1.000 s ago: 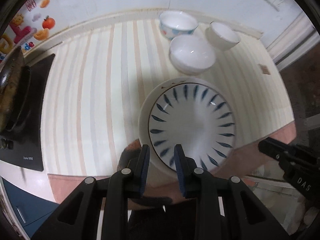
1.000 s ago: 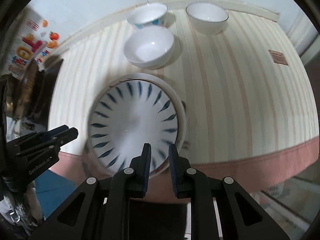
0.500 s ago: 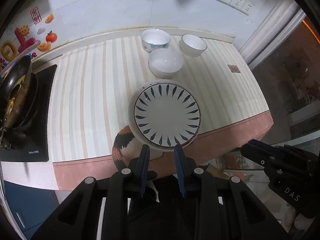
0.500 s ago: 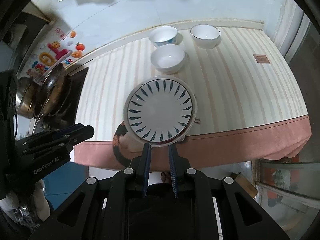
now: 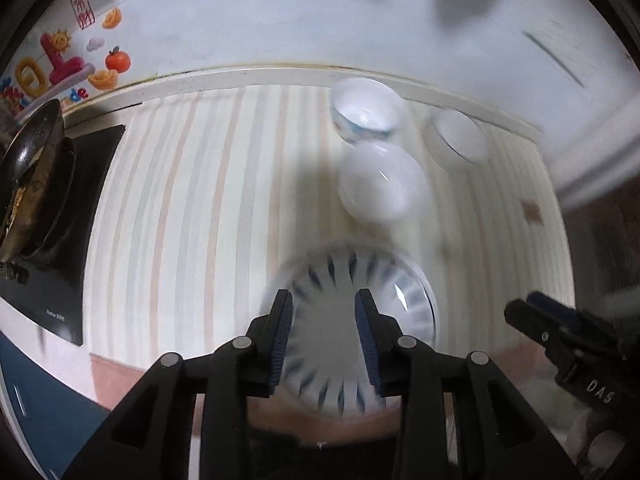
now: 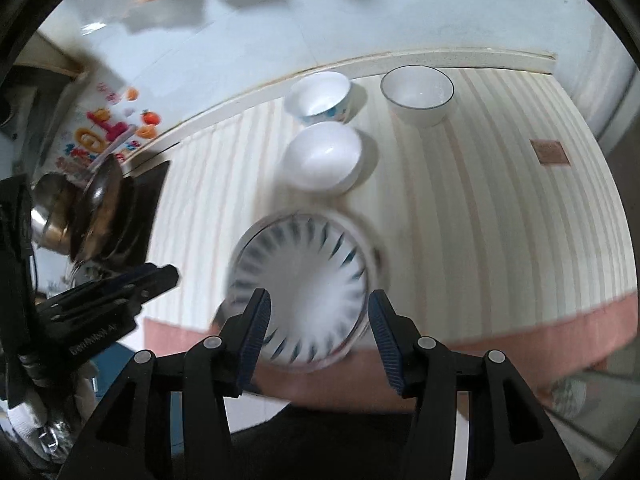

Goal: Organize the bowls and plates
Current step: 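Move both grippers to the white bowls and grip a plain white bowl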

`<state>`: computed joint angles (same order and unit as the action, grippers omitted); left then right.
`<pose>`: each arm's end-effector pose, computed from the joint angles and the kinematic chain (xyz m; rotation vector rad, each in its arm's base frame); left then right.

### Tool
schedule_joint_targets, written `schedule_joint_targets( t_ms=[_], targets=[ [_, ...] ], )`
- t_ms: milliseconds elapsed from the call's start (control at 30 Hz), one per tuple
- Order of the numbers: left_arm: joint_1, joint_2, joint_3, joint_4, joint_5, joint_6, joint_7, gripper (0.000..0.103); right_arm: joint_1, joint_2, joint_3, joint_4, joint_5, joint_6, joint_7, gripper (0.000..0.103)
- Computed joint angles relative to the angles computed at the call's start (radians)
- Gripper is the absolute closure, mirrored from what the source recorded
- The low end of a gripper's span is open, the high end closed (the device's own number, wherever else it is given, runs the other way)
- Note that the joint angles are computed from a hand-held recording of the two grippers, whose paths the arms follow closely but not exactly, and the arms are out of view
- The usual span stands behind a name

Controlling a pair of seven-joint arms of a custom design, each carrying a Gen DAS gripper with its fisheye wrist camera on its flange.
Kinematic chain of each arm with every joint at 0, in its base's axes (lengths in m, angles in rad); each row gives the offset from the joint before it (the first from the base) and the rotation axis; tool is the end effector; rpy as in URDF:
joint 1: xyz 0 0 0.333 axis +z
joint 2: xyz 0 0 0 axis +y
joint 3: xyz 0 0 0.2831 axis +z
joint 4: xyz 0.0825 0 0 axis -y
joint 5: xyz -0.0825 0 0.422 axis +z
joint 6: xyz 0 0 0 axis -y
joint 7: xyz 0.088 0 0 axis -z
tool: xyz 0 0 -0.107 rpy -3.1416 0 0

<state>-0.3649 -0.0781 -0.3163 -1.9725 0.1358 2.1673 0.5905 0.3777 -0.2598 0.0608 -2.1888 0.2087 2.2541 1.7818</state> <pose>0.4681 -0.3766 0.4845 -2.3400 1.8449 -0.4117 0.4941 0.2394 0.4840 -2.0805 1.8400 0.0064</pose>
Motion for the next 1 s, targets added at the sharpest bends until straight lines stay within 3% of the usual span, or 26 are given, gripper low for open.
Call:
schedule_joint_targets(
  t_ms=[167,367,500,567,633,833,1000],
  targets=[
    [0.019,0.229,0.044,0.179,-0.023,0.001,-0.011,0.073,-0.056,0.309,-0.026,0.251,0.055,-0.036,-0.138,0.049],
    [0.027,0.483,0.090,0.388,-0.163,-0.022,0.083,0.073,-0.146,0.648,0.031,0.574,0.108,-0.127,-0.235,0.050],
    [-0.001,0.592,0.116,0.503,-0.142,-0.061,0.114,0.074,-0.163,0.793,0.057,0.726,0.083,-0.173,-0.233,0.065],
    [-0.009,0.610,0.121,0.523,-0.138,-0.062,0.128,0.083,-0.166,0.849,0.063,0.786,0.065,-0.193,-0.232,0.075],
    [-0.024,0.624,0.127,0.547,-0.126,-0.077,0.132,0.083,-0.171,0.878,0.072,0.812,0.060,-0.194,-0.234,0.086],
    [-0.060,0.603,0.131,0.558,-0.088,-0.090,0.126,0.083,-0.171,0.870,0.074,0.811,0.026,-0.193,-0.223,0.087],
    [-0.089,0.565,0.121,0.555,-0.062,-0.091,0.110,0.083,-0.196,0.774,0.079,0.713,0.057,-0.176,-0.249,0.087]
  ],
)
